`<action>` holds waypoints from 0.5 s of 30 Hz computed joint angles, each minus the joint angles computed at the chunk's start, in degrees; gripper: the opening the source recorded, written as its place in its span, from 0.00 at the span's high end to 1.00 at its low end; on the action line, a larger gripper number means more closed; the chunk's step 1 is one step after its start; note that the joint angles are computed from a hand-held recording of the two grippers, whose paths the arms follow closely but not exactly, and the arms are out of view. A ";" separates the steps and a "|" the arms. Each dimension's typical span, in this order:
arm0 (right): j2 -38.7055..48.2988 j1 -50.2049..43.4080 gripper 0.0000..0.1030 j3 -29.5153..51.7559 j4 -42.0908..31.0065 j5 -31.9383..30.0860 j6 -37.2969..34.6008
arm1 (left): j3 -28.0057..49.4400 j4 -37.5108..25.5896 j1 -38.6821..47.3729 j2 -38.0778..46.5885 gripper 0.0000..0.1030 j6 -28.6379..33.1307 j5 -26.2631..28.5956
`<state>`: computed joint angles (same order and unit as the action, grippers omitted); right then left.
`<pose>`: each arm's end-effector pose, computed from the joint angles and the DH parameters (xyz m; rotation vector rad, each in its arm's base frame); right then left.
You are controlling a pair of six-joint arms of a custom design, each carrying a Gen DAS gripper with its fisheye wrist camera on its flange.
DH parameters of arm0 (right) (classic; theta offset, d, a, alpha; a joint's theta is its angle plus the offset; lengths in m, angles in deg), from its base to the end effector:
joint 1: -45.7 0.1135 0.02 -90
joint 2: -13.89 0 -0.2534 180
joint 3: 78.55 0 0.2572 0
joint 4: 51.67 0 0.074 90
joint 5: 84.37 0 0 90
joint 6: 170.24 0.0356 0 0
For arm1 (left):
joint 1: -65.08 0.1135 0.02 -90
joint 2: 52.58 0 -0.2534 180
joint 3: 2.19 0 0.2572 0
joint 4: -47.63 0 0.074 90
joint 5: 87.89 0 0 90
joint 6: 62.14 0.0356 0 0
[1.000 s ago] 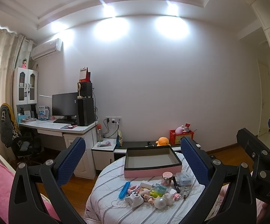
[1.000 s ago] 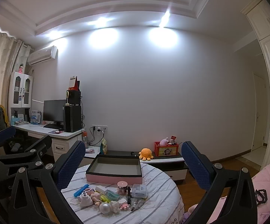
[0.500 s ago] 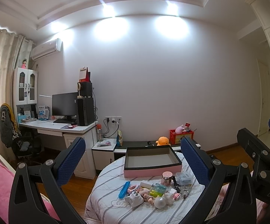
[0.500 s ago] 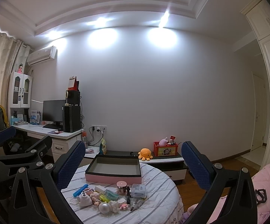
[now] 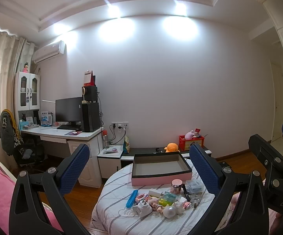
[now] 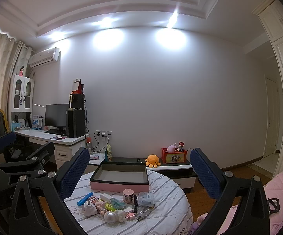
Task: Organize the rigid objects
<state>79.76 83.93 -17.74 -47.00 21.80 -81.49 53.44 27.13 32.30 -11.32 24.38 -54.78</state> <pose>0.2267 0.1660 0.3213 -0.3215 1.5514 0.2828 0.1604 -0.0678 0.3345 -0.3214 1.6086 0.3470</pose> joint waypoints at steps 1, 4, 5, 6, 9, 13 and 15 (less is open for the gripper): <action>-0.02 0.02 0.00 -0.01 -0.02 0.05 -0.01 | 0.15 -0.02 -0.07 0.28 0.00 -0.07 -0.07; 0.03 -0.12 0.00 0.08 -0.11 -0.24 0.08 | 0.15 0.16 -0.06 0.50 0.00 0.00 -0.14; -0.04 -0.12 0.00 0.05 -0.16 -0.42 0.09 | 0.32 -0.33 0.05 0.51 0.00 -0.07 -0.12; -0.06 -0.06 0.00 0.02 -0.14 -0.34 0.03 | 0.20 -0.46 -0.16 0.14 0.00 0.03 -0.36; 0.10 0.20 0.00 0.01 -0.04 -0.10 -0.03 | 0.18 -1.71 -0.28 -0.75 0.00 -0.11 -0.59; 0.10 0.45 0.00 -0.09 0.06 0.13 0.05 | 0.20 -1.74 -0.34 -0.85 0.00 0.14 -0.82; 0.13 0.62 0.00 -0.05 -0.02 0.31 0.03 | 0.05 -1.81 -0.30 -0.98 0.00 0.28 -0.98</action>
<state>79.89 84.54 -17.80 -47.01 22.11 -81.46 53.50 25.32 32.00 -12.30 24.66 -55.77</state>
